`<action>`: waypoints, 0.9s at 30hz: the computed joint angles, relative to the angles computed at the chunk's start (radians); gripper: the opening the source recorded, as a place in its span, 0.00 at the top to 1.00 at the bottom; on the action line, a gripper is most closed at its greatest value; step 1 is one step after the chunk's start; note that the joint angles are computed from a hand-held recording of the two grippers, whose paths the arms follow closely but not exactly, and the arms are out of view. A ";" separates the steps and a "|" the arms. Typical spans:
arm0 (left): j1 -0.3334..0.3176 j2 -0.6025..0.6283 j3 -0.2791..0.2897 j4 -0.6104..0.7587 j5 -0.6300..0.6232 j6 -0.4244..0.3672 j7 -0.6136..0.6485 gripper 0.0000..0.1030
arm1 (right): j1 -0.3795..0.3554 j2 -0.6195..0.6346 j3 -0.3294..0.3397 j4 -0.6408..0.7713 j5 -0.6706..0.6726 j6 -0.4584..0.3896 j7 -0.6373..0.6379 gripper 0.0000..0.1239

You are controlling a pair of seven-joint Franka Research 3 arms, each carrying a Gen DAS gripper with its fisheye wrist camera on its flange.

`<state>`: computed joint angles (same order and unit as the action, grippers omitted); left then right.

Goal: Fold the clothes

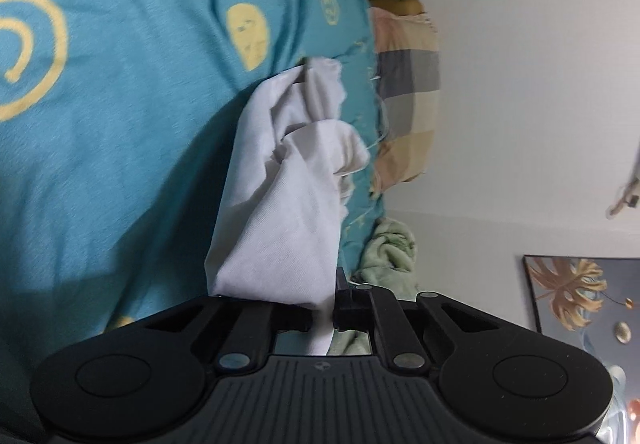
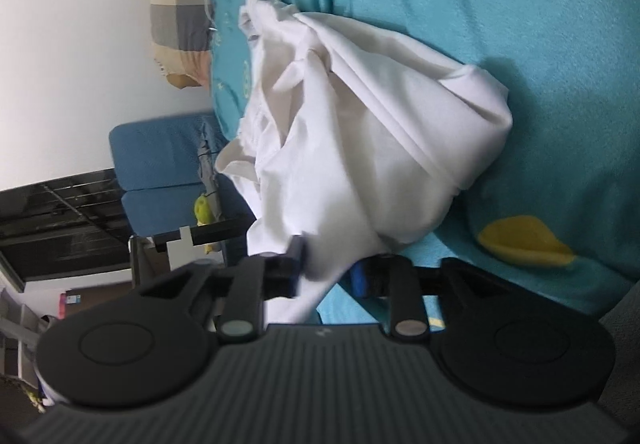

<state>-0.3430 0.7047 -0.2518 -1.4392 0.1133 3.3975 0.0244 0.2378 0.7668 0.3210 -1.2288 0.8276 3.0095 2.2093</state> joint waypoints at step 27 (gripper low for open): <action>-0.146 -0.361 0.148 -0.262 -0.043 -0.053 0.105 0.93 | 0.092 -0.297 -0.181 -0.283 -0.277 0.170 0.077 0.90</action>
